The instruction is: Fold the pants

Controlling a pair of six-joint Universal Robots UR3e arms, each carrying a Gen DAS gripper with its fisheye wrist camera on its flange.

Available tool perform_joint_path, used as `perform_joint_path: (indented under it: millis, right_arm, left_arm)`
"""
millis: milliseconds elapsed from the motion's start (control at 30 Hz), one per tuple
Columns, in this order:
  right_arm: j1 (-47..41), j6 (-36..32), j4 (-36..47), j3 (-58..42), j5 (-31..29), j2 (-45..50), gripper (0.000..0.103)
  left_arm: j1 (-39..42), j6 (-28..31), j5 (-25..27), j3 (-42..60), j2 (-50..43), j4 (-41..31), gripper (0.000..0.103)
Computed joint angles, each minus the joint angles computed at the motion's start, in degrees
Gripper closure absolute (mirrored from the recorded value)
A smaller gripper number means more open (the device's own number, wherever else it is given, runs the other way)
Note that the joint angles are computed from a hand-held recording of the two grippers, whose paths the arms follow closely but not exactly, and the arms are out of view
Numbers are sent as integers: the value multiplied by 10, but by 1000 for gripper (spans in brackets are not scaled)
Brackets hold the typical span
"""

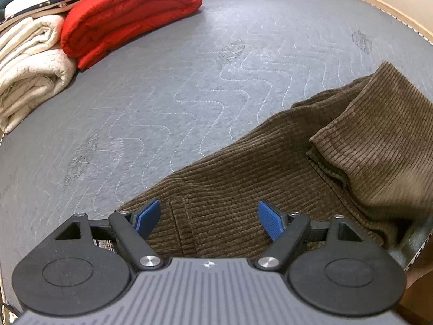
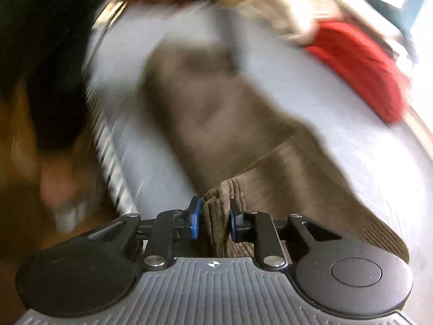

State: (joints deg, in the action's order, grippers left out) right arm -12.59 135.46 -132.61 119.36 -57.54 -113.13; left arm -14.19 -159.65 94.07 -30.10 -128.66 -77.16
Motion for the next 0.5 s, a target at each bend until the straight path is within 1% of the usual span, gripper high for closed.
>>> perform_joint_path:
  millis: [67,133,167,233,267,300,333,367,400,433,467,500]
  right_arm:
    - [-84,101,-1,-25,98,-8,82]
    - [-176,238,-56,-35,199,-9,82]
    - [-217,321,-116,-35,236,-3,82]
    - [-285,510,-275,-39,282,22,82]
    - [-308,583,-336,-46,296,39,82]
    - [-322,644,-392,-56,297,56,82]
    - [-322,668,-417,-72,290,67,82]
    - [-313,660,-415,-85,284,75,82]
    - [-291,637,-402,-97,274,83,82]
    - [-265,612,-380,-108,265,93,82]
    - [-229,569,-341,-120,250,104,82]
    - [-182,510,-285,-135,225,117,82]
  left_arm:
    - [4,-4,-2,-3,4,1,19]
    - [8,-8,-5,-5,7,1,19]
    - [10,-10,-6,-7,10,2,19]
    - [15,-13,-7,-16,18,4,19]
    - [16,-14,-7,-19,20,4,19]
    - [18,-13,-8,-26,25,8,19]
    - [21,-13,-9,-31,29,10,19]
    - [24,-13,-10,-36,32,12,19]
    - [25,-15,-10,-37,33,11,19]
    - [26,-16,-8,-38,34,11,19]
    - [28,-18,-7,-39,35,11,19]
    - [30,-20,-8,-41,37,11,19]
